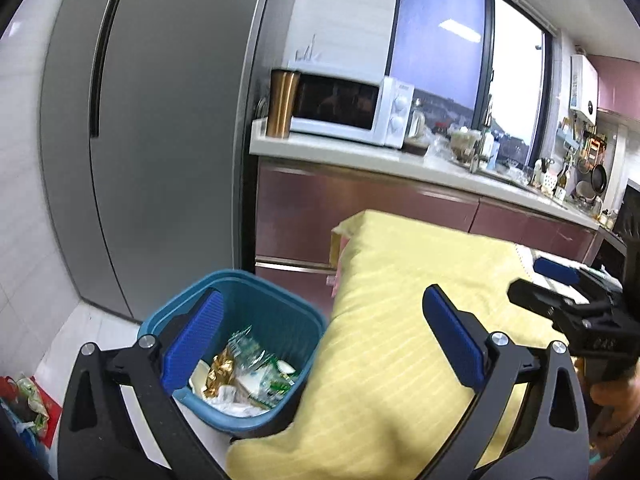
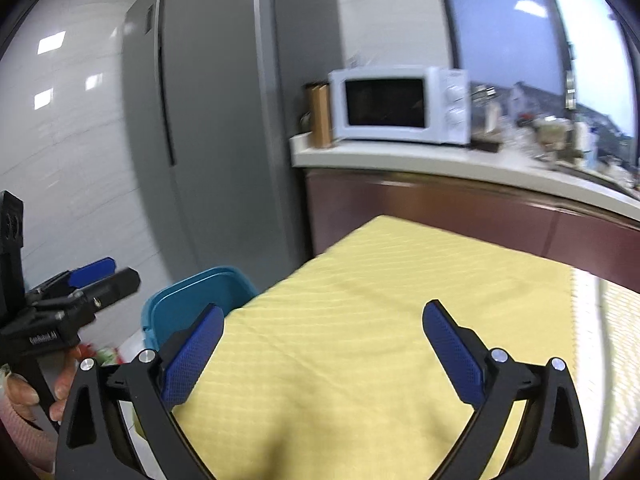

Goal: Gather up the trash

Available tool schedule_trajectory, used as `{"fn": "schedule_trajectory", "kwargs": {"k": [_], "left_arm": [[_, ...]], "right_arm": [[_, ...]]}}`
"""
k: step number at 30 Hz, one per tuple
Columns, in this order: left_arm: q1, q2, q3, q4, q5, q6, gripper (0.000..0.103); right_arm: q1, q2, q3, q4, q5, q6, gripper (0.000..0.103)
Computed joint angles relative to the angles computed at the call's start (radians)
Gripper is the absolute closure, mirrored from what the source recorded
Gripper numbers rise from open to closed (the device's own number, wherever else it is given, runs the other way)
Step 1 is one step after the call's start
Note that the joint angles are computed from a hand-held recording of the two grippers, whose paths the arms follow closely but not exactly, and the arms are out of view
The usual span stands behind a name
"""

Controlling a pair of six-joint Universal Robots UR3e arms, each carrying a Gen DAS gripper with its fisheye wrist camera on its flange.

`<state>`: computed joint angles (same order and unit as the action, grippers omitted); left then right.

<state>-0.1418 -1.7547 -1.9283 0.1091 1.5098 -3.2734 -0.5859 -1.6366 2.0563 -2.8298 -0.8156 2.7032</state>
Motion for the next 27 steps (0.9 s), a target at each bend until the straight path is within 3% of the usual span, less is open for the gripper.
{"fn": "schedule_trajectory", "kwargs": {"k": [5, 13, 27], "left_arm": [[-0.128, -0.042, 0.043, 0.085, 0.148, 0.012, 0.005], [-0.245, -0.079, 0.092, 0.137, 0.251, 0.02, 0.005], [-0.317, -0.168, 0.168, 0.174, 0.317, 0.04, 0.005]], "right_arm": [[-0.165, -0.127, 0.157, -0.123, 0.057, 0.022, 0.007], [-0.359, -0.273, 0.301, -0.203, 0.134, 0.032, 0.007], [-0.58, -0.488, 0.417, -0.083, 0.278, -0.033, 0.007]]}}
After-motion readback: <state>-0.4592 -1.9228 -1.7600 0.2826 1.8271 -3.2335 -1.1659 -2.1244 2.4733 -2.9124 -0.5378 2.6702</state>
